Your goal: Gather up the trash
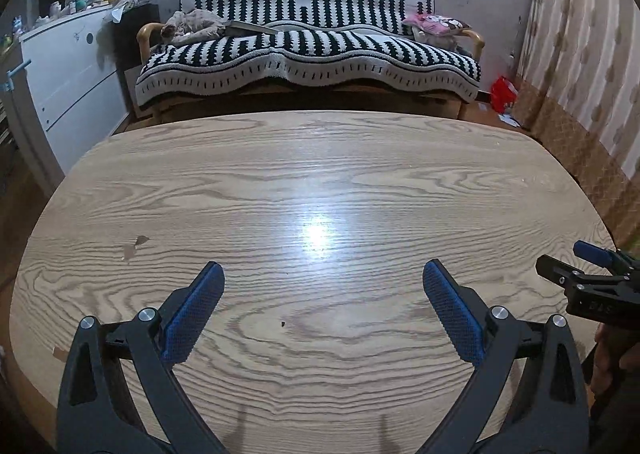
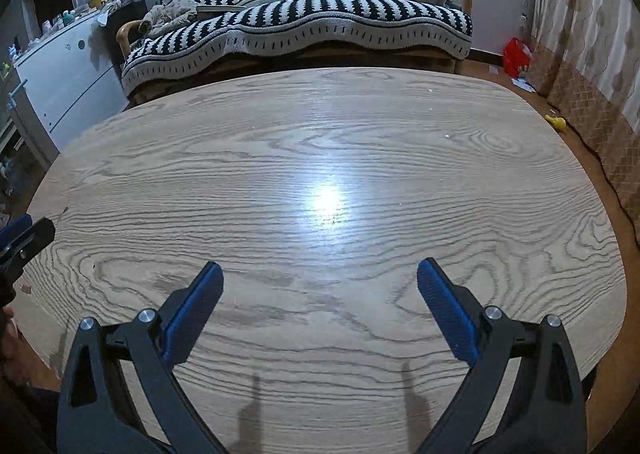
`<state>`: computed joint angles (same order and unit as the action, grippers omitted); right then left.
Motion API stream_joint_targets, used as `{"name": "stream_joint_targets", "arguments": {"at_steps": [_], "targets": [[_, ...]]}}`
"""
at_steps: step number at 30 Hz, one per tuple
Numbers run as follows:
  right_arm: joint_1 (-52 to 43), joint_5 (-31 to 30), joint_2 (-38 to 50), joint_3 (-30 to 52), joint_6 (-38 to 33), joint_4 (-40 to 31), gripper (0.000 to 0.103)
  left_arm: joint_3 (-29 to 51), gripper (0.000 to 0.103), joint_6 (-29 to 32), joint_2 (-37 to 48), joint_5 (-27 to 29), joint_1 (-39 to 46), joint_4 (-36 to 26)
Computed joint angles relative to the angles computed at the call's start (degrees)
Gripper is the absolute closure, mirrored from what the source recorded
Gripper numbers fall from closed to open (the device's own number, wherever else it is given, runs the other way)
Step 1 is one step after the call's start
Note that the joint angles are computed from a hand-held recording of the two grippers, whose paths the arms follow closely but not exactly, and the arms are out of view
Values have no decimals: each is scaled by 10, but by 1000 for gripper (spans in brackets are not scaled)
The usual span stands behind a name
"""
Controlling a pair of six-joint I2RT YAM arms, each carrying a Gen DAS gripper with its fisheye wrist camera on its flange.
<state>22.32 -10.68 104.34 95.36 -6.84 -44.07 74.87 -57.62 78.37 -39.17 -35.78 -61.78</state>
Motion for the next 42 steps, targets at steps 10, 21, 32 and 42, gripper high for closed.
{"name": "stream_joint_targets", "arguments": {"at_steps": [10,21,32,42], "targets": [[3,-7,18,26,1,-9,9,-9,6,-15,-2,-6,-4,-16],[5,-3,18,21,-1,-7,9,-16,6,-12,-4,-4,-1,-12],[3,-3,16,18,-2,-6,9,-14,6,-16,-2,-6,-3,-18],[1,-3,10,6,-2,-1,9,-12,6,-18,-1,-7,-5,-22]]}}
